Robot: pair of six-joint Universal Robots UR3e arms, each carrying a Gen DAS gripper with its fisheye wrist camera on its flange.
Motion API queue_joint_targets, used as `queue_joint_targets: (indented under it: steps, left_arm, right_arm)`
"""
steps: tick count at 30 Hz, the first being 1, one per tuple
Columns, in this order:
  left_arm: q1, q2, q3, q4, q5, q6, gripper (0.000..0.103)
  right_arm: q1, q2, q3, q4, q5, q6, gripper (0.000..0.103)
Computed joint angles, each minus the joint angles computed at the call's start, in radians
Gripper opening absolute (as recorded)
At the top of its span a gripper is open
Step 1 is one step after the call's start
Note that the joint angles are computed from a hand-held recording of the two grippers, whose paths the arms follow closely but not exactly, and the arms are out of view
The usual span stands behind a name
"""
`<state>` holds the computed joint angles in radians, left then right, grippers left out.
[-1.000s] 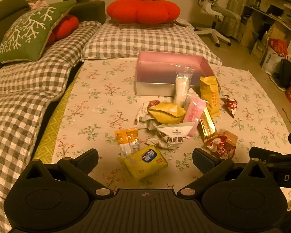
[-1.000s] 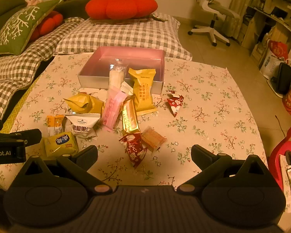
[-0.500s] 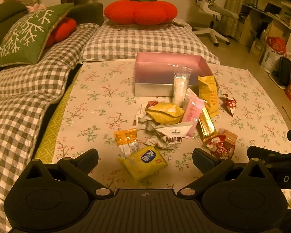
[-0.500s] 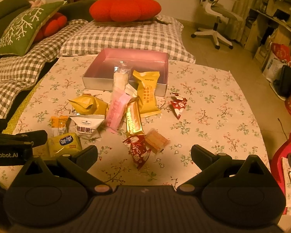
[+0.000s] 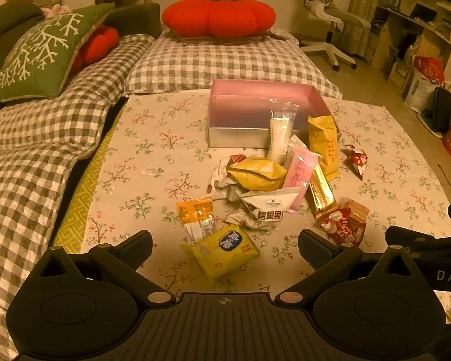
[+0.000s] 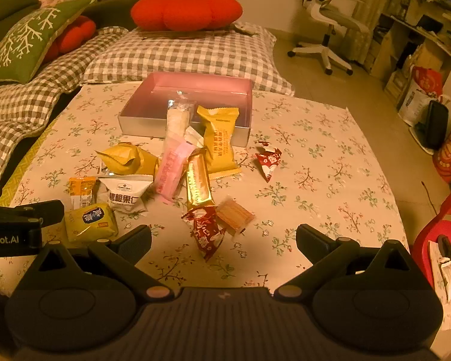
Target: Organize snacks
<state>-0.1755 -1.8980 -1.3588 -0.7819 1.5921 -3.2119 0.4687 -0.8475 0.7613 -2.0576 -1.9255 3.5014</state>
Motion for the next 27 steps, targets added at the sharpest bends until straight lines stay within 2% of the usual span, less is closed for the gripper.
queue_joint_targets:
  steps: [24, 27]
  left_arm:
    - [0.004, -0.007, 0.005, -0.013, 0.003, 0.004, 0.103]
    - [0.02, -0.03, 0.06, -0.055, 0.001, 0.01, 0.103]
  right_arm:
    - [0.009, 0.034, -0.076, 0.065, -0.031, -0.026, 0.103]
    - [-0.026, 0.034, -0.105, 0.098, 0.048, -0.034, 0.101]
